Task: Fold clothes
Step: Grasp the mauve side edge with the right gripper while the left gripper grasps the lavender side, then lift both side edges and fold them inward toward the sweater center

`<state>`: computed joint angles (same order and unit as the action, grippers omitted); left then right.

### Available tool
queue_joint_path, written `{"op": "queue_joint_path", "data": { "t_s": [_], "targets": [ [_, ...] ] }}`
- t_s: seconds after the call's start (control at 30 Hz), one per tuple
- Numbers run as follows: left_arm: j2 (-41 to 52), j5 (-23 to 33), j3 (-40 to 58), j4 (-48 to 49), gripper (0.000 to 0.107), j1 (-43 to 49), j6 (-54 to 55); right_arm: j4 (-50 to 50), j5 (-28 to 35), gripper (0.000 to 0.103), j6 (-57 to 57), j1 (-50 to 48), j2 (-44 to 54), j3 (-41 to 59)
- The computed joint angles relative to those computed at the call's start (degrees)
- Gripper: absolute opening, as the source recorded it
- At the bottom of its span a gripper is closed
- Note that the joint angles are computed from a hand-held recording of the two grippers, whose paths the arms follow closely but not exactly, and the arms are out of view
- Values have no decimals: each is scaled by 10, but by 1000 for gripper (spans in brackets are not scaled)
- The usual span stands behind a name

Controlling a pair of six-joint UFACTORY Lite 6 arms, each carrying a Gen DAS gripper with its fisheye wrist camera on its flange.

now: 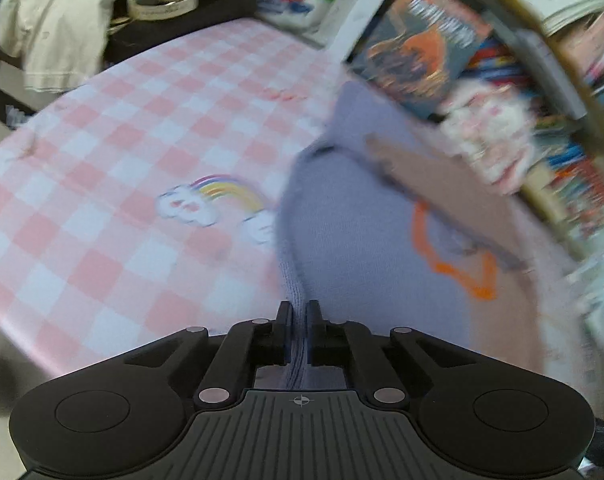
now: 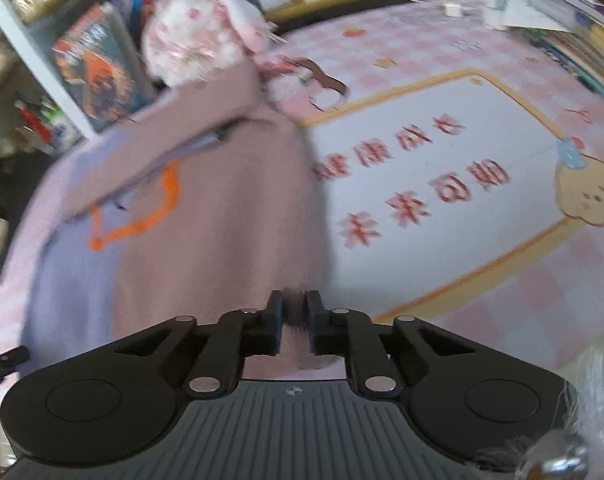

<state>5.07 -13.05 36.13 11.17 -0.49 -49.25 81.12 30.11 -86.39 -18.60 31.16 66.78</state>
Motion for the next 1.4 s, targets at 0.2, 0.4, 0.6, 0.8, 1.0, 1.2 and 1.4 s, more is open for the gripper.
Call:
{"op": "queue_joint_path", "data": {
  "t_s": [0.2, 0.4, 0.6, 0.8, 1.0, 1.2, 1.4],
  "targets": [
    [16, 10, 10, 69, 10, 3, -63, 4, 47, 10, 14, -10, 5, 10],
    [16, -12, -9, 218, 31, 23, -214, -18, 38, 19, 63, -18, 21, 20],
    [18, -44, -22, 188, 30, 30, -193, -15, 42, 29, 56, -12, 36, 27],
    [29, -64, -29, 172, 4, 38, -192, -23, 59, 22, 46, -8, 47, 38],
    [3, -57, -49, 201, 4, 35, -209, -46, 73, 10, 43, -28, 29, 14],
    [-82, -59, -116, 248, 4, 33, -259, -36, 108, 9, -3, -75, -19, -42],
    [-187, -32, -188, 304, 4, 11, -343, -77, 136, 9, -19, -128, -66, -96]
  ]
}}
